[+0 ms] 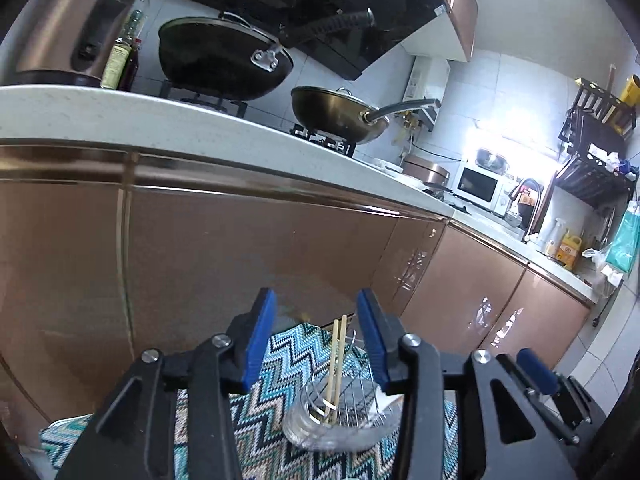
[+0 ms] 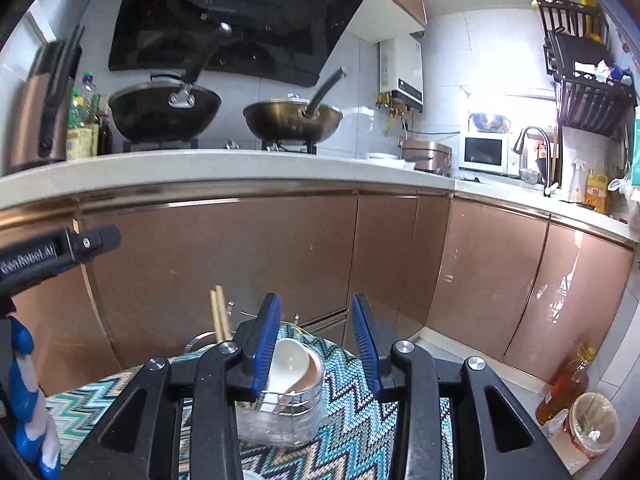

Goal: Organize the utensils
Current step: 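Open both tools to release the chopstick and white spoon in the holder, then withdraw both tools from the holder back over the table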

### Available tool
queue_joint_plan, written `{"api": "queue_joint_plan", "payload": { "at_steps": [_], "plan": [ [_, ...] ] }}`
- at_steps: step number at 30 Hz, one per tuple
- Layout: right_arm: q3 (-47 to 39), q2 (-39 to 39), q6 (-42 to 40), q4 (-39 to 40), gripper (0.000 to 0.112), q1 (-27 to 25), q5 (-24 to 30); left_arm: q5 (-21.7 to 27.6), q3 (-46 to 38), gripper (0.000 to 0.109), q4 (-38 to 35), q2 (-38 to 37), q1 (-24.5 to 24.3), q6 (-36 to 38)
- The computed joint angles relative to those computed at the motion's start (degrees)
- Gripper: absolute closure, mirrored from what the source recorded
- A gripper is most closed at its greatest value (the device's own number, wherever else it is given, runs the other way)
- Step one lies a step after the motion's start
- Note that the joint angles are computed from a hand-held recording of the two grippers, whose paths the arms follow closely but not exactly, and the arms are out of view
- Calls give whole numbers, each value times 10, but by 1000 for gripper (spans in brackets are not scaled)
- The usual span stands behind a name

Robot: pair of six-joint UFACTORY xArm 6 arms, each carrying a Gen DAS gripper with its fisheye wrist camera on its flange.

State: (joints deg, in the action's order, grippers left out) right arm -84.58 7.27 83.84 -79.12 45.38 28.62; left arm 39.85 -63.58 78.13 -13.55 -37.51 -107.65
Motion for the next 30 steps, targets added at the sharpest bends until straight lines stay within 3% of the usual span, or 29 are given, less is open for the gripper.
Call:
{"api": "queue_joint_plan", "payload": {
  "at_steps": [16,26,30],
  "plan": [
    [108,-152,-8,-9,47,94,115,140,98,55,-29,-164,-126,31],
    [165,-215,15,-14,11,142,190,195,138,54,-40,-226,-178,32],
    [183,-238,30,-20,9,163,223,231,150,54,-36,-247,-203,33]
  ]
}}
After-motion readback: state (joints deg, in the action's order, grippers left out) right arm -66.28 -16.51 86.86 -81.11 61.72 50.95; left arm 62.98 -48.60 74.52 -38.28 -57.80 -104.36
